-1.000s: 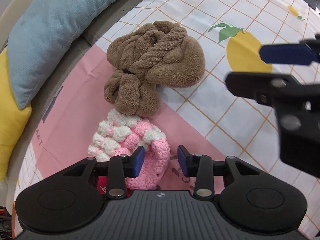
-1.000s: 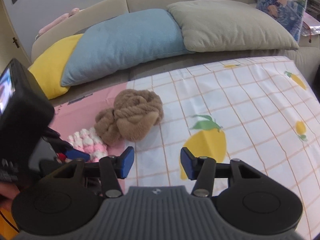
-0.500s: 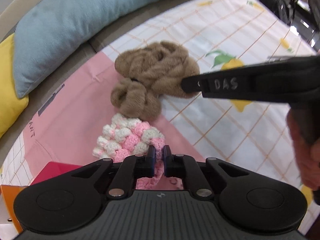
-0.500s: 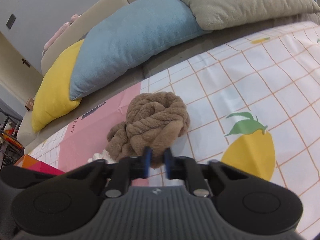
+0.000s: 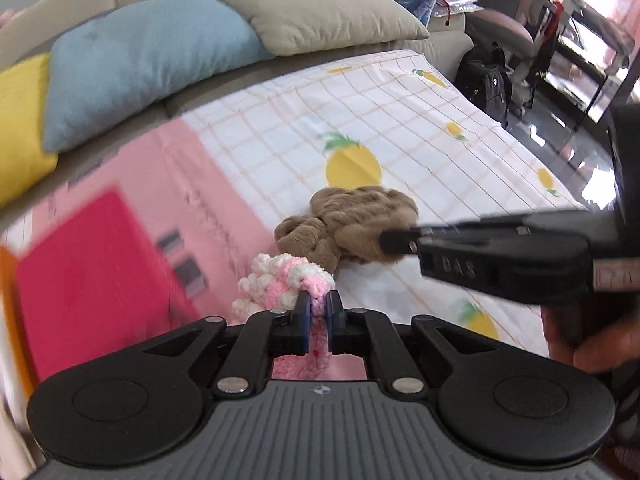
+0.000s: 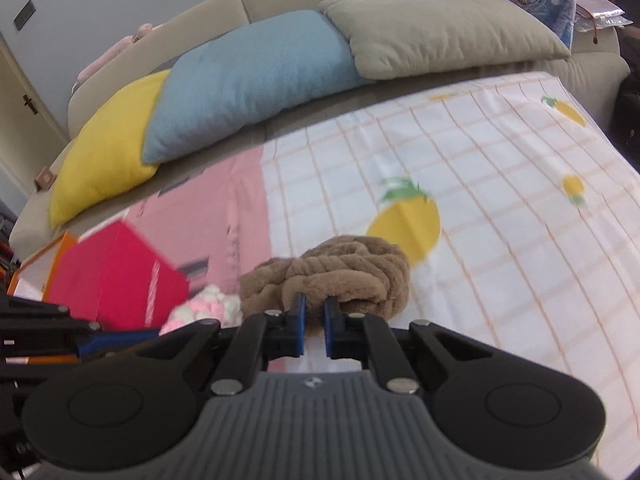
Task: Organize soft objects
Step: 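Grasp the pink-white knitted item with the left tool while the right tool grasps the brown towel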
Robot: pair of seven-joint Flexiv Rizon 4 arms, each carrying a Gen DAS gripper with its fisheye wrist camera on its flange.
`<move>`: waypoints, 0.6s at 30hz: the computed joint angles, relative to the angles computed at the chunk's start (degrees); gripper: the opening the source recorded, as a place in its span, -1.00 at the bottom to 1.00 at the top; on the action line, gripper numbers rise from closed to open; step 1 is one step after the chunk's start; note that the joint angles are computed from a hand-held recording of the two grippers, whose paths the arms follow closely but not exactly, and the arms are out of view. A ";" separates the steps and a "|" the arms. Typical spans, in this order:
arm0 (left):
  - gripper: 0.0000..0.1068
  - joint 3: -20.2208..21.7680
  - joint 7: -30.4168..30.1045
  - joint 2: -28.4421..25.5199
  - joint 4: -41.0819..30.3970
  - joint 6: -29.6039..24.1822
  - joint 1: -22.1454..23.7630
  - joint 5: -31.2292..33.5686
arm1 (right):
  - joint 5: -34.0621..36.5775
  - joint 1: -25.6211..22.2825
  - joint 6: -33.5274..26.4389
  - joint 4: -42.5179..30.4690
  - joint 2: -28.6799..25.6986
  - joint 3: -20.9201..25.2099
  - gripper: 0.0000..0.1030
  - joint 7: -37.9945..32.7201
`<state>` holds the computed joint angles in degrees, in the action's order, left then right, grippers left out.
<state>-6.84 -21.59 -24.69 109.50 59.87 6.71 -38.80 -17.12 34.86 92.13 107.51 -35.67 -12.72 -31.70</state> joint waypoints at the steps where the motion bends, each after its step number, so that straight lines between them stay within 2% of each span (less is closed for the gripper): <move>1: -0.85 0.26 0.29 1.27 2.01 0.15 0.46 -0.73 | 0.36 1.78 0.22 2.39 1.44 -0.79 -0.88 0.80; 6: -0.85 2.55 5.08 5.67 10.89 3.21 1.84 -2.69 | 1.88 7.80 0.93 11.61 7.24 -0.09 -0.87 4.63; 8: -0.85 3.25 7.81 7.17 13.93 4.03 2.40 -3.34 | 2.38 6.60 0.24 12.83 8.32 3.99 -0.87 5.33; 10: -0.85 3.33 11.69 8.56 17.34 7.89 2.38 -5.04 | 3.12 2.80 -0.23 13.04 8.44 10.50 -0.87 4.77; 11: -0.85 3.37 12.88 8.83 18.51 9.65 2.25 -5.71 | 2.97 2.34 -0.68 13.16 8.44 11.75 -0.87 4.67; 15: -0.83 2.98 14.95 9.10 21.37 13.15 2.53 -8.82 | 0.07 4.37 -2.85 13.93 8.95 11.41 -0.87 4.93; 17: -0.72 1.81 17.93 9.25 22.33 13.93 3.10 -12.54 | -1.68 5.72 -2.83 14.49 9.45 9.83 -0.80 5.63; 18: -0.63 1.14 19.47 9.27 22.69 14.72 3.09 -14.96 | -3.13 7.50 -2.90 15.04 10.09 7.58 -0.74 6.46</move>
<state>-5.70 -2.12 -15.43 132.19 74.59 9.80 -53.76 -20.25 42.37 89.23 122.55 -25.58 -5.14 -25.23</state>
